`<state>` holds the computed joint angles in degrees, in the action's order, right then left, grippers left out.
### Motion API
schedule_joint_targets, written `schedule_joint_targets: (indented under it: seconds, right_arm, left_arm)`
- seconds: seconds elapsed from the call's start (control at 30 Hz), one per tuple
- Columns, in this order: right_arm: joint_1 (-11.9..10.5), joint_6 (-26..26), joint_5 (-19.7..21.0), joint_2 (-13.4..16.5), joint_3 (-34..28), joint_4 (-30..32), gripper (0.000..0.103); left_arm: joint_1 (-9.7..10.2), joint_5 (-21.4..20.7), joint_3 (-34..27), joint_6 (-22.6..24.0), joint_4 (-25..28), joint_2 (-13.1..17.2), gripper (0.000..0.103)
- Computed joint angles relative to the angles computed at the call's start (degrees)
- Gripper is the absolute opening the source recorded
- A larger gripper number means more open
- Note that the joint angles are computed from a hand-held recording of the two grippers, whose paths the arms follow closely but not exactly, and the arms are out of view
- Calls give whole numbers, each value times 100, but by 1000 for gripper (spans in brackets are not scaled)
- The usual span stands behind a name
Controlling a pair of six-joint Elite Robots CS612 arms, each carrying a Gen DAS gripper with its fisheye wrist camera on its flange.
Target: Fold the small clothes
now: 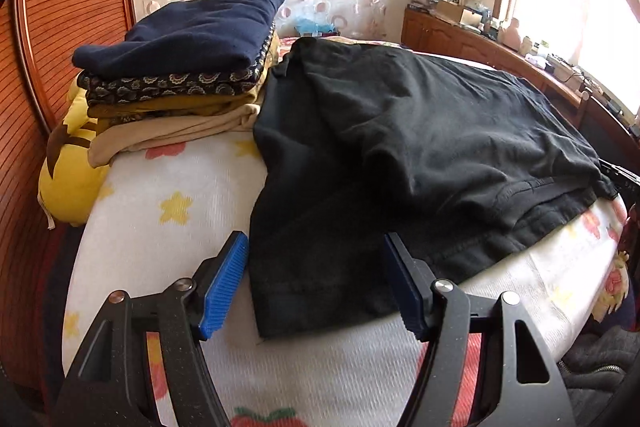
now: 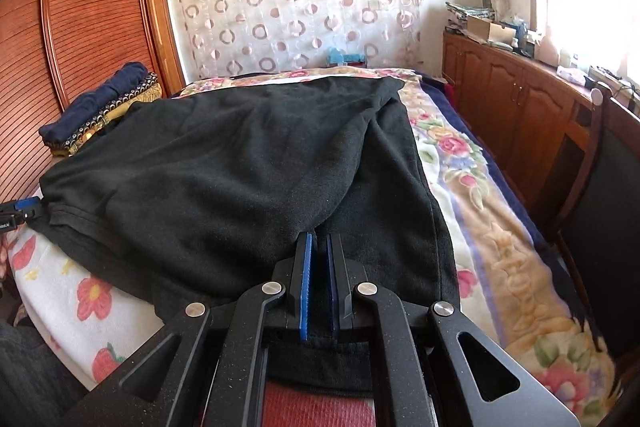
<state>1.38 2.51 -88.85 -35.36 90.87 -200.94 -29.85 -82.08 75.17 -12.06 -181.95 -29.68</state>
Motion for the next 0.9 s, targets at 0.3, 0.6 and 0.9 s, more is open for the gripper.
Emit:
schedule_joint_targets:
  seconds: [0.3, 0.6, 0.9]
  right_arm:
    - [69, -136, -388, -59, -71, 428, 31]
    - [80, -288, -132, -237, -17, 447, 51]
    - [280, -522, 121, -145, -258, 399, 58]
  left_arm:
    - [25, -22, 14, -104, 91, -28, 69]
    - [35, -35, 41, -150, -5, -58, 69]
    - [85, -233, -83, -268, -177, -63, 69]
